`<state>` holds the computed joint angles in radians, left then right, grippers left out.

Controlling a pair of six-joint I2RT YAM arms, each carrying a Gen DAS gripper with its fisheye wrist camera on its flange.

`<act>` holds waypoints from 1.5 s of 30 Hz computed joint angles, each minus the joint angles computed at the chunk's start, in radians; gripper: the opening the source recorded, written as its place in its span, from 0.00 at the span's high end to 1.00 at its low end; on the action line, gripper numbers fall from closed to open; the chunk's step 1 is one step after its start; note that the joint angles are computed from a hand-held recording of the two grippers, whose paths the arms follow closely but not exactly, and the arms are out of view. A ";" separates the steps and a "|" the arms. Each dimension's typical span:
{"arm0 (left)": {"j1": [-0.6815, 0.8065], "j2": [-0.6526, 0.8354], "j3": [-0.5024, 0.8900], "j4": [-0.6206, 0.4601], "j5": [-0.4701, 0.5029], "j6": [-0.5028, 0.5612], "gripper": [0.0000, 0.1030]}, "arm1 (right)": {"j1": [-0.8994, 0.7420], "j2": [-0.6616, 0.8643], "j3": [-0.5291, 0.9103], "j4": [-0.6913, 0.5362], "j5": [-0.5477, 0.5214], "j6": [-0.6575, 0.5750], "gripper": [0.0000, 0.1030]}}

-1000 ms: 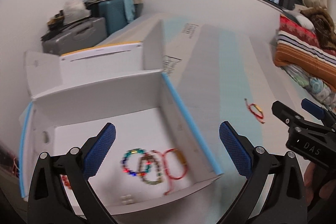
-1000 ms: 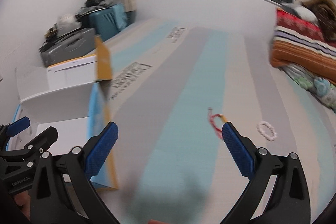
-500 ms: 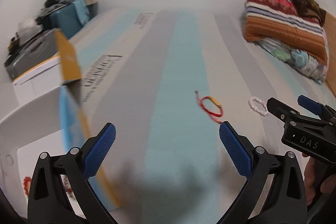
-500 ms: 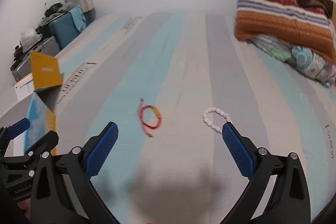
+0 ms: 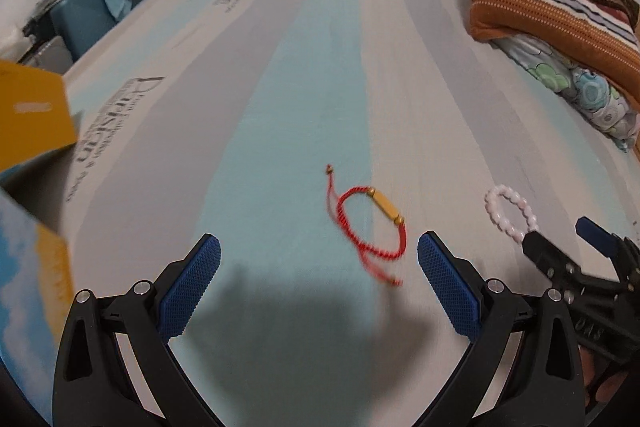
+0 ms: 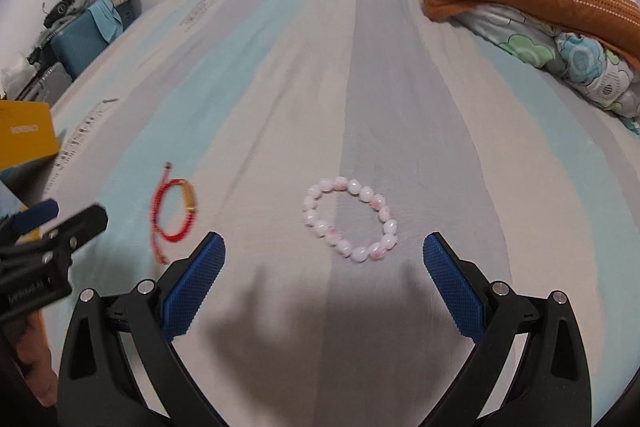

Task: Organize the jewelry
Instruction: 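Withdraw both grippers from the box toward the remaining bracelets on the bed, then grasp the red cord bracelet with the left gripper while the right gripper grasps the pink-white bead bracelet, then carry the red cord bracelet in the left gripper while the right gripper carries the pink bracelet to the box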

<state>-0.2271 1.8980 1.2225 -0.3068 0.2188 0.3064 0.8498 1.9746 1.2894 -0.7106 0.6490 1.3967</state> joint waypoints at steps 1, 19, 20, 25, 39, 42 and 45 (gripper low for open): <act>-0.015 0.031 0.026 0.000 -0.013 -0.011 0.06 | -0.017 -0.002 -0.021 0.032 -0.007 -0.024 0.07; -0.117 0.355 0.304 -0.054 -0.106 -0.055 0.10 | -0.146 0.064 -0.120 0.257 -0.131 -0.148 0.24; -0.117 0.352 0.303 -0.059 -0.107 -0.056 0.13 | -0.145 0.059 -0.124 0.256 -0.133 -0.148 0.28; -0.109 0.336 0.299 -0.094 -0.088 -0.060 0.35 | -0.137 0.039 -0.144 0.252 -0.140 -0.132 0.50; -0.103 0.289 0.260 -0.136 -0.053 -0.013 0.88 | -0.124 0.061 -0.105 0.212 -0.122 -0.122 0.79; -0.106 0.267 0.230 -0.112 -0.063 -0.008 0.88 | -0.112 0.055 -0.108 0.213 -0.103 -0.110 0.79; -0.114 0.233 0.183 -0.076 -0.078 -0.001 0.89 | -0.098 0.047 -0.103 0.204 -0.086 -0.110 0.90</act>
